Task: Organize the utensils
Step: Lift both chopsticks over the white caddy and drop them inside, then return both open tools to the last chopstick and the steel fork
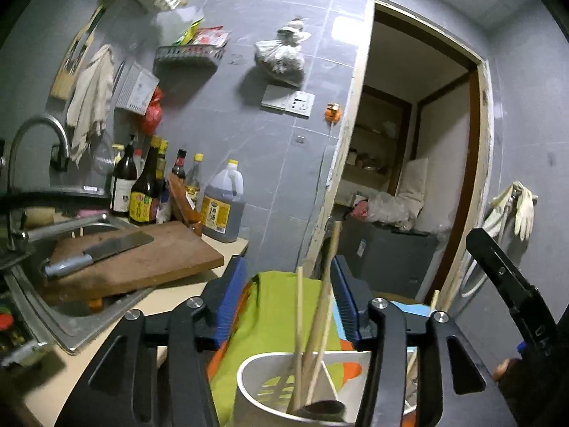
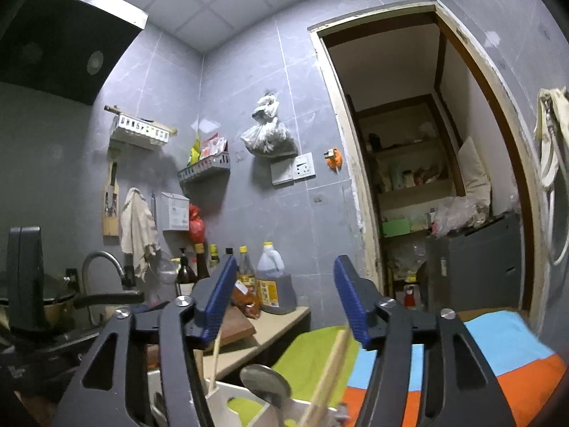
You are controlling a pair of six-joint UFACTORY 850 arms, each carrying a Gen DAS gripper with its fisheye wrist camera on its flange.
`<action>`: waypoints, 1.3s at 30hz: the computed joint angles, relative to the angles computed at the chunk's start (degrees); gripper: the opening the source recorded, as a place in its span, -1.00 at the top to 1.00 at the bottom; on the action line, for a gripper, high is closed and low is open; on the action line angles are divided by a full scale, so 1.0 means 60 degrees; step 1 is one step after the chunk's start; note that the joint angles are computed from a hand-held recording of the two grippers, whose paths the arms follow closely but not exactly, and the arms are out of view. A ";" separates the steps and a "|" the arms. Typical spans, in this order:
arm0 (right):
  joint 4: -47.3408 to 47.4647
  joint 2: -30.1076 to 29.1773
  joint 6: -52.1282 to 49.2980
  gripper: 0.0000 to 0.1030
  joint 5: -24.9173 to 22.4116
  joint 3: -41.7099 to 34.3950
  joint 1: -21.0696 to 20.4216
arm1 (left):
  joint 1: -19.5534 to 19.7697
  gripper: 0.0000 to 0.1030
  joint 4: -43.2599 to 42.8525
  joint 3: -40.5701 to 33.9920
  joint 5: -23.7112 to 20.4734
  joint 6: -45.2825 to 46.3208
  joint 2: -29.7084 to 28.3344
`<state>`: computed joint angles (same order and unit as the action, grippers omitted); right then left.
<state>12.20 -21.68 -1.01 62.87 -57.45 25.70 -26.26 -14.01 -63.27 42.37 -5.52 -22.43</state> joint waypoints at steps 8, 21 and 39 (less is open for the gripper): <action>0.1737 0.1463 -0.1256 -0.77 -0.0705 0.1326 -0.0062 | -0.0355 -0.54 0.0604 0.0601 -0.0324 -0.0440 0.0741; 0.2635 0.3528 -0.2318 -1.00 -0.1090 0.3414 -0.0686 | -0.1685 -0.96 0.0219 0.0945 -0.0448 0.0748 0.1046; 0.2721 0.3560 -0.3398 -1.00 -0.4047 0.4036 -0.2112 | -0.2738 -0.96 -0.1185 -0.1187 -0.3549 0.2234 -0.1068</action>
<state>28.53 -0.32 -21.39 38.59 -33.24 13.03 -42.69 -21.12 -70.39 21.07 7.88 -28.84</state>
